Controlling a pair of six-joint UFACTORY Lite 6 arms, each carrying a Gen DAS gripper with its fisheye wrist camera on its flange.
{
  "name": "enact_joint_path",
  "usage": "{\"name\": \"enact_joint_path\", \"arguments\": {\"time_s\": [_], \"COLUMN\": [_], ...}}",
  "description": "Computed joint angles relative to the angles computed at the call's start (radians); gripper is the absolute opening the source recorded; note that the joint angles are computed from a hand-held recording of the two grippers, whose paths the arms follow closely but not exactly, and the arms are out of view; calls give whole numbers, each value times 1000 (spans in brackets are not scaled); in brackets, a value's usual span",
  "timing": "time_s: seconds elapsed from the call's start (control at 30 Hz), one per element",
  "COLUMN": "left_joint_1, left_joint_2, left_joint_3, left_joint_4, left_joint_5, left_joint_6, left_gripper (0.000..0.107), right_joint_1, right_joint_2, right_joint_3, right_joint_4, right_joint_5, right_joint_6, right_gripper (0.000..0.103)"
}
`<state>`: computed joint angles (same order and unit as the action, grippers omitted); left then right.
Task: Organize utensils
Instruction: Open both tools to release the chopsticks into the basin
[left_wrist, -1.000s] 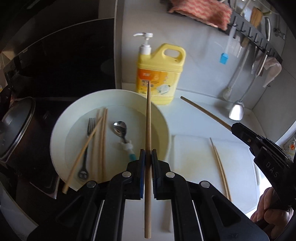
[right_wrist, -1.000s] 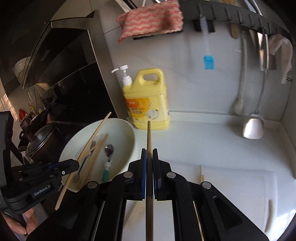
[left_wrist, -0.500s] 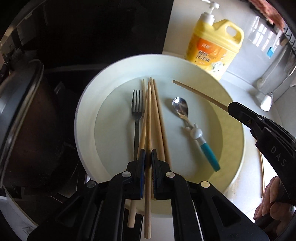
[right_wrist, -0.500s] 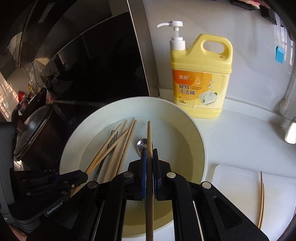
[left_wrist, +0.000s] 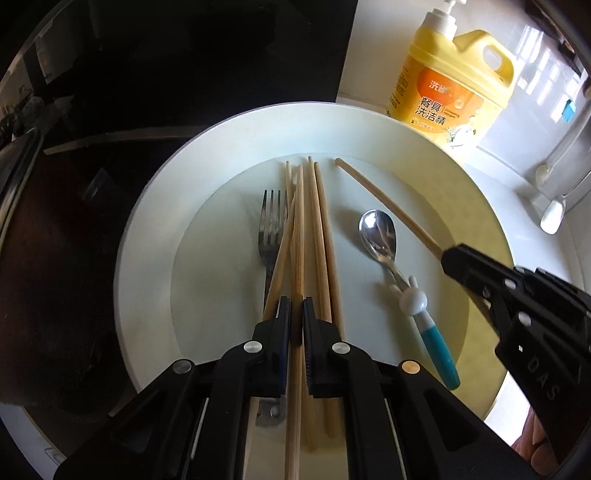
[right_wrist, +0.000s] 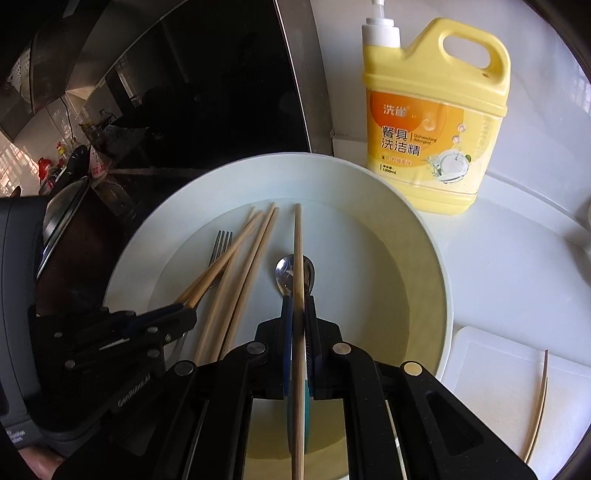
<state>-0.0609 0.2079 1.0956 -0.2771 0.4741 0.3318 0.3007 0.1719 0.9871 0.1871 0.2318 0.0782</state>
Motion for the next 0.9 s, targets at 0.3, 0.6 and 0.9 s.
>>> {"name": "enact_joint_path", "arguments": {"time_s": [0.3,0.6,0.9], "left_joint_1": [33,77,51], "left_joint_2": [-167,-205,-340], "left_joint_3": [-67,-54,-153], "left_joint_4": [96,51,-8], "left_joint_5": [-4,58,83], "left_joint_6": [-111,-103,11], "left_gripper": [82,90,92], "right_joint_1": [-30,-11,36], "right_joint_2": [-135,-291,-484], "right_joint_3": [-90,-211,-346], "right_joint_4": [-3,-109,-459], "right_joint_5": [-37,-51,20], "right_joint_6": [5,136,565], "right_gripper": [30,44,51]}}
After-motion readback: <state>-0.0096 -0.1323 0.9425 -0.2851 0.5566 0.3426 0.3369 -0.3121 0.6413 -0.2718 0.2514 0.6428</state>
